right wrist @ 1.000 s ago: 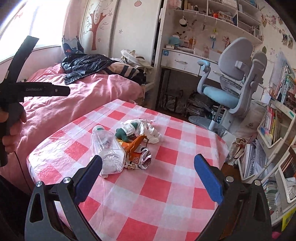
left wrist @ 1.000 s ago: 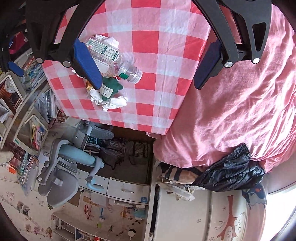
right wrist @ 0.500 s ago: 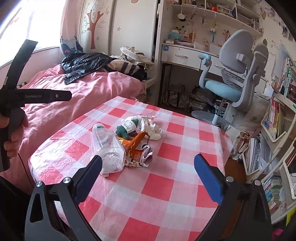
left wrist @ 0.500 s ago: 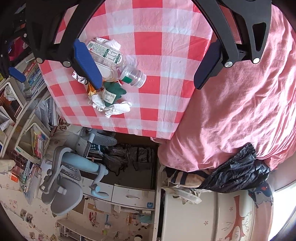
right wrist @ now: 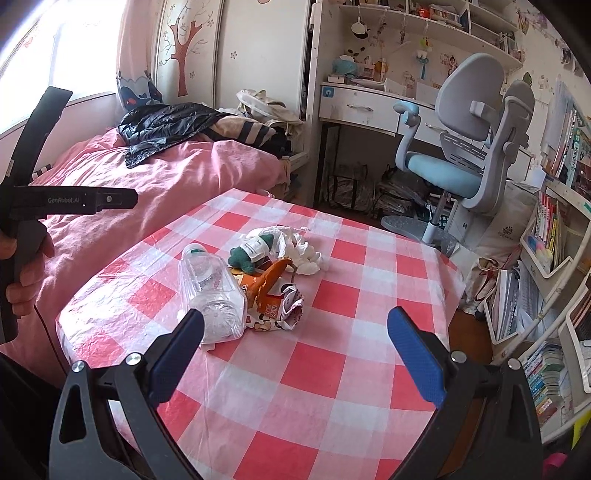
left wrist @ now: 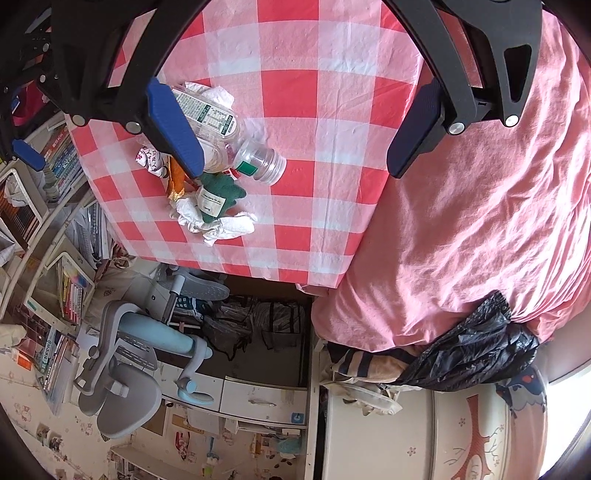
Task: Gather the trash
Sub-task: 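Return both grippers over the table toward the remaining trash, then grasp the clear plastic bottle with the left gripper while the right grasps a white tissue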
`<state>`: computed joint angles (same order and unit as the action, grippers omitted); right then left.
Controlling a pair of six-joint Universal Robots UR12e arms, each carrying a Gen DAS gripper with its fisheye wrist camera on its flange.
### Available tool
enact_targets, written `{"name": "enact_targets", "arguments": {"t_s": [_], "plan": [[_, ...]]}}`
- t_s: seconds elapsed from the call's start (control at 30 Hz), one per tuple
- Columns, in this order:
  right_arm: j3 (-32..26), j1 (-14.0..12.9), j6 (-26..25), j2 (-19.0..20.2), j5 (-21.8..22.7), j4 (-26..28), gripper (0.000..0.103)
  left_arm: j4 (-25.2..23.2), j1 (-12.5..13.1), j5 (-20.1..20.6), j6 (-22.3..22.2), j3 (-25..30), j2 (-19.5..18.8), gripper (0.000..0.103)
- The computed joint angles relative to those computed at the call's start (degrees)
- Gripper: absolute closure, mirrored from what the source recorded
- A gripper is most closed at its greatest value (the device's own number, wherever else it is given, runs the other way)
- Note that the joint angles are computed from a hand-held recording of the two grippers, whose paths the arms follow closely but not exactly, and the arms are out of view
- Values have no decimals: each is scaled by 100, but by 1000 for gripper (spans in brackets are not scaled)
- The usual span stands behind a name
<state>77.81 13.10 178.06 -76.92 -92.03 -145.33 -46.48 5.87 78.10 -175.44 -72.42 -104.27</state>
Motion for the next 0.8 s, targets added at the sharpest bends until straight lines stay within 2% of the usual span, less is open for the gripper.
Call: {"name": "enact_targets", "arguments": {"t_s": [0.13, 0.3, 0.4, 0.5, 0.6, 0.7, 0.8], "plan": [[-25, -40, 212, 33, 89, 71, 8, -287, 66, 70, -4, 94, -69, 7], [-124, -84, 225, 132, 405, 13, 8, -747, 230, 171, -569, 265, -201, 8], [-326, -92, 37, 272, 659, 267, 8, -915, 276, 206, -741, 328, -256, 8], [-553, -104, -196, 412, 1110, 534, 8, -950, 260, 317, -753, 365, -289, 8], [-951, -60, -402, 639, 1354, 1121, 8, -978, 224, 383, -697, 399, -316, 8], [-1232, -76, -339, 825, 1986, 1746, 8, -1061, 185, 403, -581, 445, -345, 8], [-1232, -40, -714, 844, 2800, 1922, 7, -1097, 168, 475, -527, 471, -361, 8]]}}
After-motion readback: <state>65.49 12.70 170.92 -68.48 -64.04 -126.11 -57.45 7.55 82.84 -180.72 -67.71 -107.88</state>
